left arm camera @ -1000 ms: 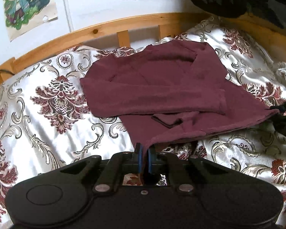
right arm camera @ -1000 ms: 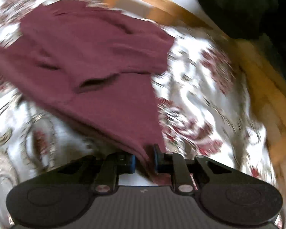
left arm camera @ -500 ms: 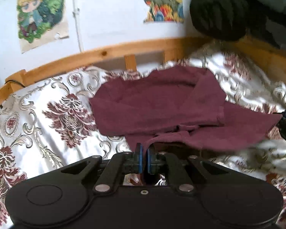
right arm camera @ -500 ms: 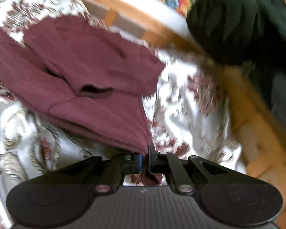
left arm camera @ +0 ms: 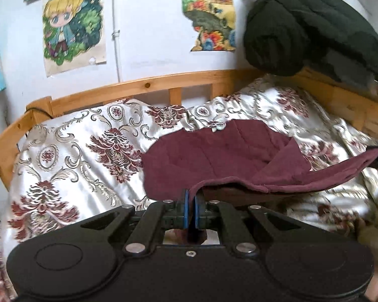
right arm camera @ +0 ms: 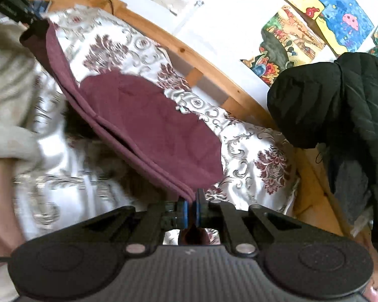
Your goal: Fold small clothes
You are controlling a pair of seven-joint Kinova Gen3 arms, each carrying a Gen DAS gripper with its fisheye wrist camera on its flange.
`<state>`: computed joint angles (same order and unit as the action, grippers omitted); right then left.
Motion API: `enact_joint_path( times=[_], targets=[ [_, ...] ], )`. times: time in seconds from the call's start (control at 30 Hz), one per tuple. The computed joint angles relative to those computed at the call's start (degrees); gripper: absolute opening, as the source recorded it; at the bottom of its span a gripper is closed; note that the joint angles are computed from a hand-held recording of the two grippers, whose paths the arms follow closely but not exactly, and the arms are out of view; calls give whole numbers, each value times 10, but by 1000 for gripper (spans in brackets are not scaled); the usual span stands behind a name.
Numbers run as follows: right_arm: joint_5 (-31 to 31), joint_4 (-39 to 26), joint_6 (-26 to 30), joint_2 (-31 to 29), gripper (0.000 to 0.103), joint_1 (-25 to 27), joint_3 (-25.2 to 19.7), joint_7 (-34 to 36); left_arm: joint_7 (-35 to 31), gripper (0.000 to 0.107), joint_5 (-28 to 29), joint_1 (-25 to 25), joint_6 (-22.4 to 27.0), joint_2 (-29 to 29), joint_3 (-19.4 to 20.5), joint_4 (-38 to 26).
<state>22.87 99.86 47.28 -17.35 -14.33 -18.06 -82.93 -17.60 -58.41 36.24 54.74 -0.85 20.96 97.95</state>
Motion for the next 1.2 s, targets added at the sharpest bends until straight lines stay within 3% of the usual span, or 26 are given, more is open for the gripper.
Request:
enact_joint_path(
  times=[0.1, 0.23, 0.37, 0.57, 0.63, 0.7, 0.77, 0.8, 0.87, 0.9, 0.97, 1.03, 1.13, 1.2],
  targets=[
    [-25, -16, 27, -22, 6, -8, 4, 11, 14, 4, -3, 9, 22, -22, 15, 4],
    [-11, -35, 10, -13, 6, 3, -7, 4, 1, 4, -5, -18, 21, -26, 30, -16],
    [72, -32, -63, 33, 7, 43, -43, -53, -7, 4, -41, -124, 19, 4, 109, -45],
    [174, -71, -114, 142, 7, 36, -37, -163, -16, 0, -107, -283, 24, 83, 239, -103],
    [189, -91, -111, 175, 7, 23, -24, -178, -45, 0, -89, -336, 13, 109, 279, -123],
    [183, -102, -116, 194, 7, 12, -8, -177, -92, 0, -42, -389, -30, 117, 308, -130],
    [187, -103, -128, 206, 7, 1, 9, -179, -138, 5, 5, -442, -77, 120, 335, -124],
    [191, -99, -135, 209, 7, -5, 17, -181, -162, 16, 28, -469, -95, 125, 351, -121],
    [201, -94, -145, 218, 7, -17, 33, -188, -208, 22, 67, -522, -105, 150, 399, -129],
    [197, -94, -148, 224, 7, -26, 45, -189, -232, 24, 81, -545, -98, 170, 425, -138],
    [172, -101, -144, 238, 7, -29, 55, -178, -278, 39, 101, -579, -59, 219, 478, -171],
    [158, -104, -142, 250, 7, -38, 69, -173, -325, 60, 120, -585, -12, 270, 508, -211],
    [139, -110, -128, 263, 7, -51, 90, -159, -395, 62, 142, -571, 58, 349, 535, -279],
    [118, -115, -122, 269, 7, -57, 102, -148, -441, 62, 173, -548, 104, 389, 524, -332]
  ],
)
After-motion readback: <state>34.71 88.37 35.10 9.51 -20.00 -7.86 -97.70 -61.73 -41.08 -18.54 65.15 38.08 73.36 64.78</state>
